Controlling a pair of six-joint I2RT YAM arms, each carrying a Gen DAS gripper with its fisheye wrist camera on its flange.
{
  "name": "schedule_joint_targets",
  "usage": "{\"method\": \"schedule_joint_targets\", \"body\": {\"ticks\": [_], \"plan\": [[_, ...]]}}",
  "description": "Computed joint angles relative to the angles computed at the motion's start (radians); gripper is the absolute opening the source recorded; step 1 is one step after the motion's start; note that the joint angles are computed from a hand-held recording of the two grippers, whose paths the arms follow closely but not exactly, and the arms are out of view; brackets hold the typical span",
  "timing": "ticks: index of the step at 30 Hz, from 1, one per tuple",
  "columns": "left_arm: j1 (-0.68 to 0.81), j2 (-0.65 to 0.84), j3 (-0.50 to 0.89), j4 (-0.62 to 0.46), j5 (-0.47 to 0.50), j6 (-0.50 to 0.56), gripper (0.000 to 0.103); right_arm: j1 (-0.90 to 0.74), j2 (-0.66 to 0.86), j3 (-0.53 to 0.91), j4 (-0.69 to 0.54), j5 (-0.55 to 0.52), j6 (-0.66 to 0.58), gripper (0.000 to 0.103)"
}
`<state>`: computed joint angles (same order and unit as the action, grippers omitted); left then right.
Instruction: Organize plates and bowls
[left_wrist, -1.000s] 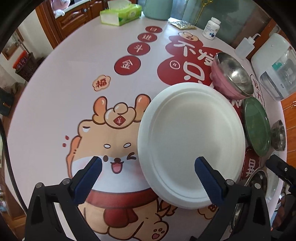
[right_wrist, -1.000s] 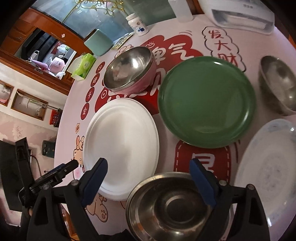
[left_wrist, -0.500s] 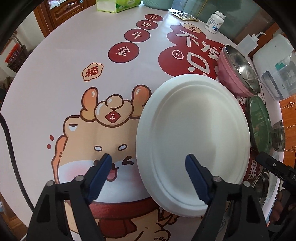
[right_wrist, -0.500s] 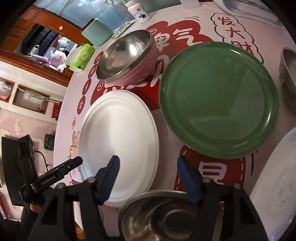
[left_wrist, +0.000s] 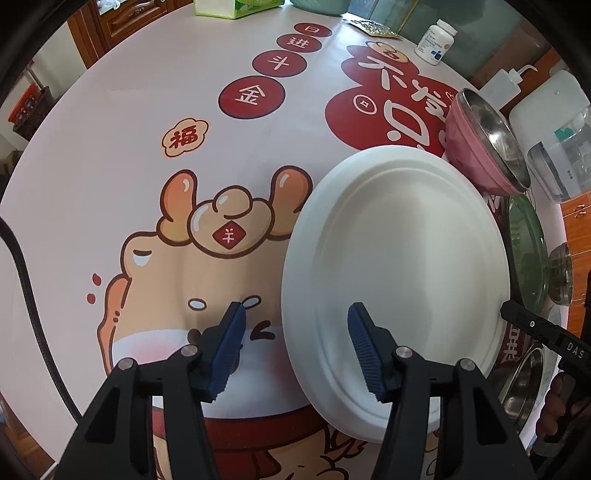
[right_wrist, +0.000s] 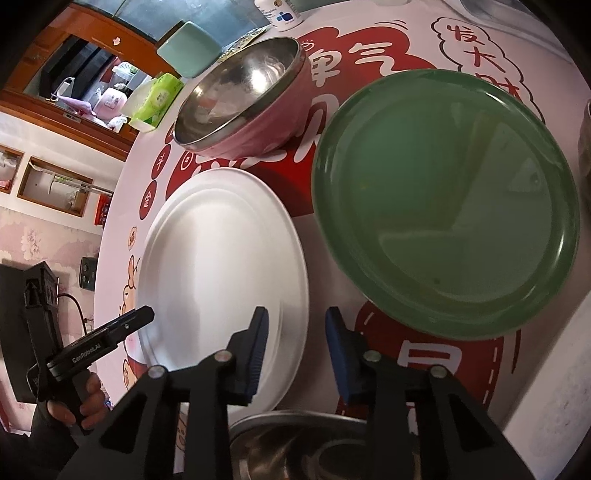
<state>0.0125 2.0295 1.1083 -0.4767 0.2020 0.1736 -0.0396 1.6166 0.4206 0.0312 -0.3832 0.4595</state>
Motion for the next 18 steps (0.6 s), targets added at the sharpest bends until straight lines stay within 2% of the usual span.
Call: {"method": "schedule_joint_targets", "body": {"ticks": [7,16,18], "plan": [[-0.002,-0.003,-0.005,0.024,-0.002,0.010,0.052,-0.016,0.028,-0.027,0.085,-0.039,0.013,0.017],[-0.002,-0.010,-0.020,0.065,0.016,0.027,0.048,-0.048,0.053,-0.071,0.191,-0.104,0.025,0.015],[-0.002,-0.008,-0.020,0.070,0.021,0.027,0.044,-0.049,0.053,-0.079,0.202,-0.118,0.029,0.015]]}}
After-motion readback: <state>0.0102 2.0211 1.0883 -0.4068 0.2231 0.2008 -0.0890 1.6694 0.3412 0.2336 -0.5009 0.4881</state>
